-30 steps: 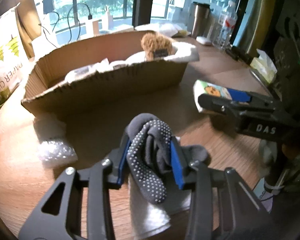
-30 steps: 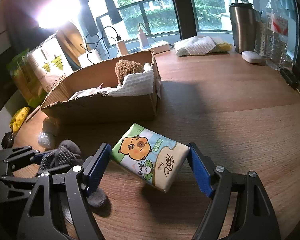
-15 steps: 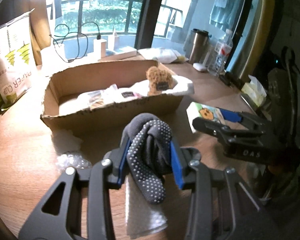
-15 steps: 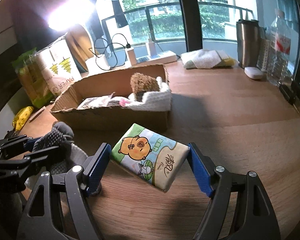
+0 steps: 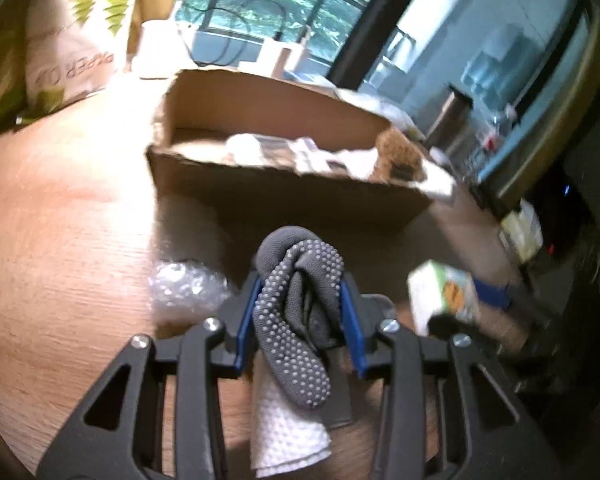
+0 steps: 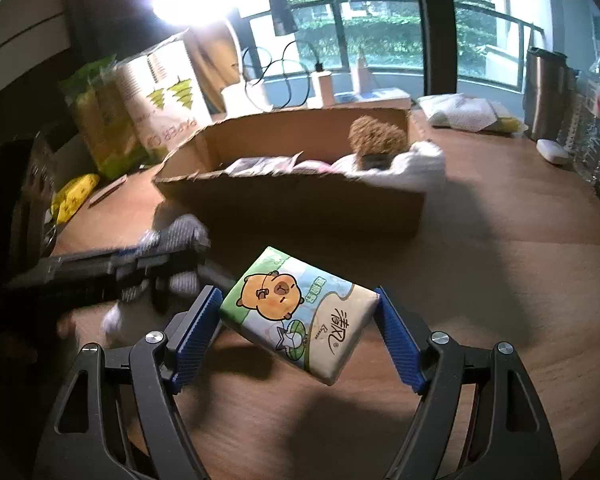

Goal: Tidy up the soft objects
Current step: 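Lift the gloves and tissue pack and carry both over the cardboard box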

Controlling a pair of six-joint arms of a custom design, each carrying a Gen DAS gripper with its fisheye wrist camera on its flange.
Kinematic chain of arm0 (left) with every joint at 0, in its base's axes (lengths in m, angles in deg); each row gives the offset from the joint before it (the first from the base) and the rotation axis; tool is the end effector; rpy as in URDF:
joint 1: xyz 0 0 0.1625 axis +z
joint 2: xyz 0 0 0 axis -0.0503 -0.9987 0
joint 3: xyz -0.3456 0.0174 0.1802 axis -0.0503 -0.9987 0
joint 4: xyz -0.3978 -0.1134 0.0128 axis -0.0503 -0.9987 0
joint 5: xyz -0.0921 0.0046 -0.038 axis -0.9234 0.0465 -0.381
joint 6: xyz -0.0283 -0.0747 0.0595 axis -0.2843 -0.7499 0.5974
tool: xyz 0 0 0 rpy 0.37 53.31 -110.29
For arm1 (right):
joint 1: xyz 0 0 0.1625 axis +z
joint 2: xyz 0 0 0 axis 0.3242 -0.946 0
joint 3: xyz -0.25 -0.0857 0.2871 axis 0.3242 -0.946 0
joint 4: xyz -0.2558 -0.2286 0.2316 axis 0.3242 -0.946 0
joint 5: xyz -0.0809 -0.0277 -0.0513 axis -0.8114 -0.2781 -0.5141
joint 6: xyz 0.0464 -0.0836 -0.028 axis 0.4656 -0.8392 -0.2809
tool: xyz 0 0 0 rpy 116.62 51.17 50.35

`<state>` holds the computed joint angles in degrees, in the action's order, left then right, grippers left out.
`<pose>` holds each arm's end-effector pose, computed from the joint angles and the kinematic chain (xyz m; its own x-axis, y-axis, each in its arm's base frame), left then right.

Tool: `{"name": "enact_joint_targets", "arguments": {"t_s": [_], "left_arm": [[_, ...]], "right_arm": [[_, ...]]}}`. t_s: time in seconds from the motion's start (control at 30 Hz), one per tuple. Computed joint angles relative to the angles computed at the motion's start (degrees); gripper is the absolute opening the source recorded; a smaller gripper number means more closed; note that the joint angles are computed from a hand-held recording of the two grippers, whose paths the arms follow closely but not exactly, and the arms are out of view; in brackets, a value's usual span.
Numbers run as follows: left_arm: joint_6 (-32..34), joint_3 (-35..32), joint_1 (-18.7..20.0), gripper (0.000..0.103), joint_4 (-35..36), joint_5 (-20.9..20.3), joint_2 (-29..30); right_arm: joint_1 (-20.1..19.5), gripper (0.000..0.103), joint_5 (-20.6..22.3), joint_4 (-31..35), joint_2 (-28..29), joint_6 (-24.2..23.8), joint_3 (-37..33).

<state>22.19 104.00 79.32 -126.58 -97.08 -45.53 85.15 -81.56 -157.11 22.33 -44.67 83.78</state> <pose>0.0750 -0.4901 0.2218 -0.9175 -0.2533 -0.3065 0.0698 0.6563 -0.7512 0.2610 -0.5692 -0.0981 -0.5767 -0.7347 0.3573 -0.8111 0.5673 -0.1427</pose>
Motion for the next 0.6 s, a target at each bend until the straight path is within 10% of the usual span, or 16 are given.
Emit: {"name": "enact_joint_targets", "arguments": {"t_s": [0.6], "left_arm": [[0.1, 2.2, 1.4, 0.04, -5.6, -1.8, -2.7]], "right_arm": [[4.1, 0.08, -3.3, 7.1, 7.5, -2.5, -4.8]]}}
